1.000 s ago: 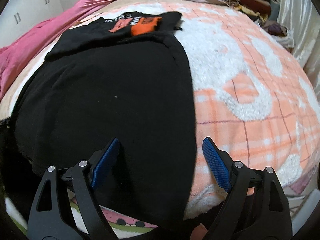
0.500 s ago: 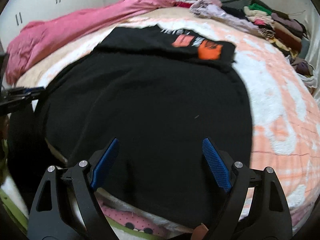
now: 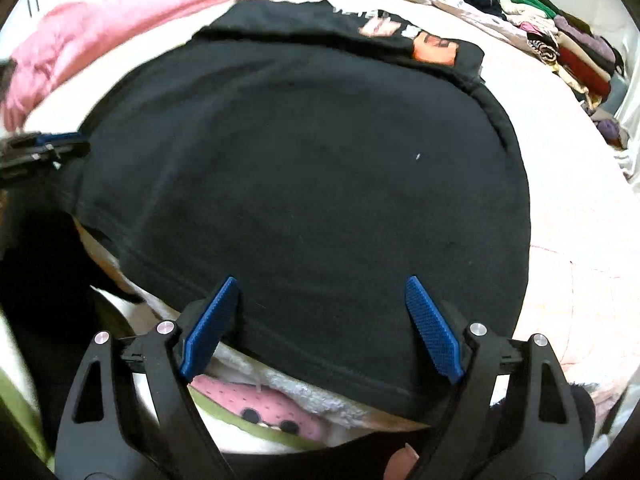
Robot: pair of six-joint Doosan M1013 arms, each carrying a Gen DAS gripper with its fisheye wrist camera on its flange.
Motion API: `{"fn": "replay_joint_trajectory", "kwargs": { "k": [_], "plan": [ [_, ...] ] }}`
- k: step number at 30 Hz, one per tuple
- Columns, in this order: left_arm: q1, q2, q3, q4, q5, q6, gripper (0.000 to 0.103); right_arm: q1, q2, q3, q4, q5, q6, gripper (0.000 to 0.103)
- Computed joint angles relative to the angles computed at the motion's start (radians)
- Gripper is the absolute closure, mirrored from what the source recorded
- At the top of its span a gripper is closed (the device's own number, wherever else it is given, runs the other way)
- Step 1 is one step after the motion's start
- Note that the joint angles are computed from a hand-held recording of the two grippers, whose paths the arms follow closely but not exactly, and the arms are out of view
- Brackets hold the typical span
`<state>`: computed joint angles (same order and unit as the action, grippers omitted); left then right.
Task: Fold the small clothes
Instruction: 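Close the left gripper on the sweatshirt hem, then close the right gripper on the hem while the left gripper keeps holding it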
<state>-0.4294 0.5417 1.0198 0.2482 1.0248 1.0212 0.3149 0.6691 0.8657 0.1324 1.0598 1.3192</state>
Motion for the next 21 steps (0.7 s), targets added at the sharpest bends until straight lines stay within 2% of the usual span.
{"fn": "replay_joint_trajectory", "kwargs": {
  "k": [2,10,16,21],
  "plan": [
    [-0.002,-0.011,0.007,0.015,-0.015,-0.01,0.058,-0.006,-0.009,0.007,0.019,-0.019,0.004,0.024],
    [-0.008,-0.045,0.034,0.104,-0.056,-0.079,0.028,-0.035,-0.059,0.07,0.007,-0.116,0.084,0.024],
    [-0.01,-0.05,0.037,0.14,-0.053,-0.109,0.018,-0.057,-0.083,0.106,-0.023,-0.162,0.151,0.024],
    [-0.007,-0.04,0.028,0.142,-0.032,-0.111,0.017,-0.069,-0.095,0.124,-0.043,-0.178,0.189,0.024]
  ]
}}
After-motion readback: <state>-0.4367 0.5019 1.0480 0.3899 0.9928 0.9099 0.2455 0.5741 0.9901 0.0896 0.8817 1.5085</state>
